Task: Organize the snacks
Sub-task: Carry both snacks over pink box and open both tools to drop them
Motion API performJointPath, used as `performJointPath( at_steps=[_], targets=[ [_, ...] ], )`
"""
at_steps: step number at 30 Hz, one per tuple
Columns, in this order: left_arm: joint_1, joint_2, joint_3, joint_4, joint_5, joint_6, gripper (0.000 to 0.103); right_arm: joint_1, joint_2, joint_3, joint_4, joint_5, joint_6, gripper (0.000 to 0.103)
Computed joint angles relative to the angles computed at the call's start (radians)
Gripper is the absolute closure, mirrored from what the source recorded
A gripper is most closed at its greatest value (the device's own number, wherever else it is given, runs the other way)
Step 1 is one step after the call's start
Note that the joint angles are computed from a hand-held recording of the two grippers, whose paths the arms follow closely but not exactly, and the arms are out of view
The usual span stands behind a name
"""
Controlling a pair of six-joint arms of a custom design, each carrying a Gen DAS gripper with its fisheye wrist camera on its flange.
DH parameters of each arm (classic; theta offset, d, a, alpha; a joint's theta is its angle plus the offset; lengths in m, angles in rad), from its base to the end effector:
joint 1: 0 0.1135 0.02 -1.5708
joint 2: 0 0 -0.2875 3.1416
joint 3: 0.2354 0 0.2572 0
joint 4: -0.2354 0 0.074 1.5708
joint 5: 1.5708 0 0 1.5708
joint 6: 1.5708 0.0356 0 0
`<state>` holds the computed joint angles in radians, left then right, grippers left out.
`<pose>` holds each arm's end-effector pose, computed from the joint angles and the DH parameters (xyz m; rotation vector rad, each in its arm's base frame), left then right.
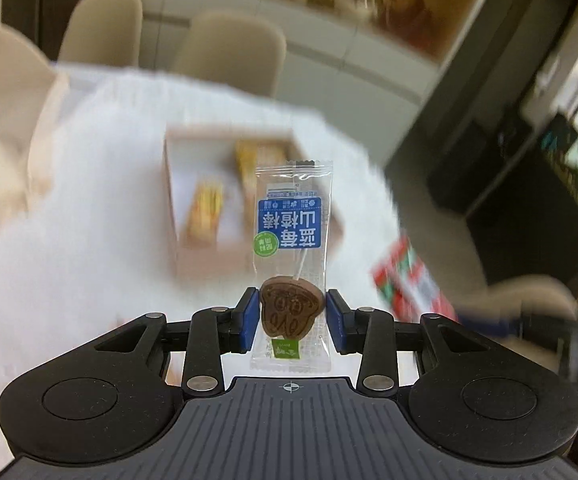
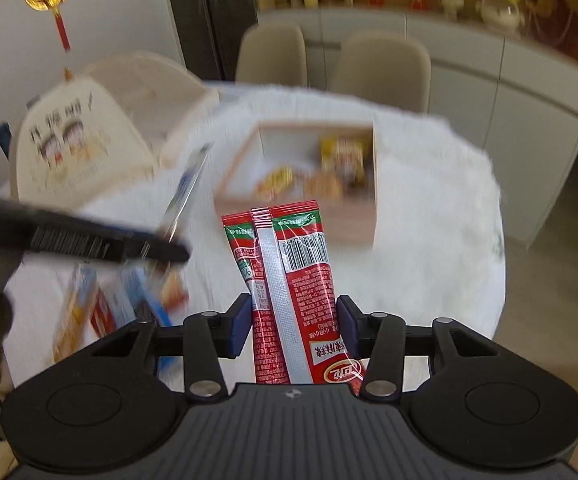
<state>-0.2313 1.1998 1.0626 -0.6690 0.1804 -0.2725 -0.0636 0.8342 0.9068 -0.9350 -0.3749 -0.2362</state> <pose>0.2392 -0.0629 0.3280 0.0379 2.4076 -0.4519 0.1422 0.0040 0.3231 -0.3702 2.3489 0.3139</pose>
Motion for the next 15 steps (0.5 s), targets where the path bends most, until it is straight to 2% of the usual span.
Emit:
performJointPath(
  at_steps=[3, 6, 7, 9, 11, 15],
  targets=[
    [0.1, 0.164, 0.155, 0.084, 0.081, -0.04, 0.058, -0.028, 0.077, 0.044, 0.053, -0.04, -0.014, 0.058],
    [0.145, 0.379, 0.345, 0.039, 0.108, -0.045, 0.06, -0.034, 0.147, 0.059, 0.107, -0.048, -0.014, 0.058],
    [0.155, 0.405, 0.364, 0.042, 0.122, -0.064, 0.06, -0.044, 0.177, 0.071, 0.12, -0.058, -0.017, 0.058],
    [0.186, 0.388, 0.328, 0.102, 0.169, -0.124, 0.06, -0.07, 0.222, 0.097, 0.137, -0.088, -0.017, 0.058],
    [0.207, 0.34, 0.265, 0.148, 0.176, -0.144, 0.06, -0.086, 0.299, 0.153, 0.161, -0.12, -0.004, 0.058],
    [0.246, 0.255, 0.179, 0.133, 0.152, -0.146, 0.06, -0.006, 0.515, 0.364, 0.194, -0.08, 0.084, 0.057]
  ],
)
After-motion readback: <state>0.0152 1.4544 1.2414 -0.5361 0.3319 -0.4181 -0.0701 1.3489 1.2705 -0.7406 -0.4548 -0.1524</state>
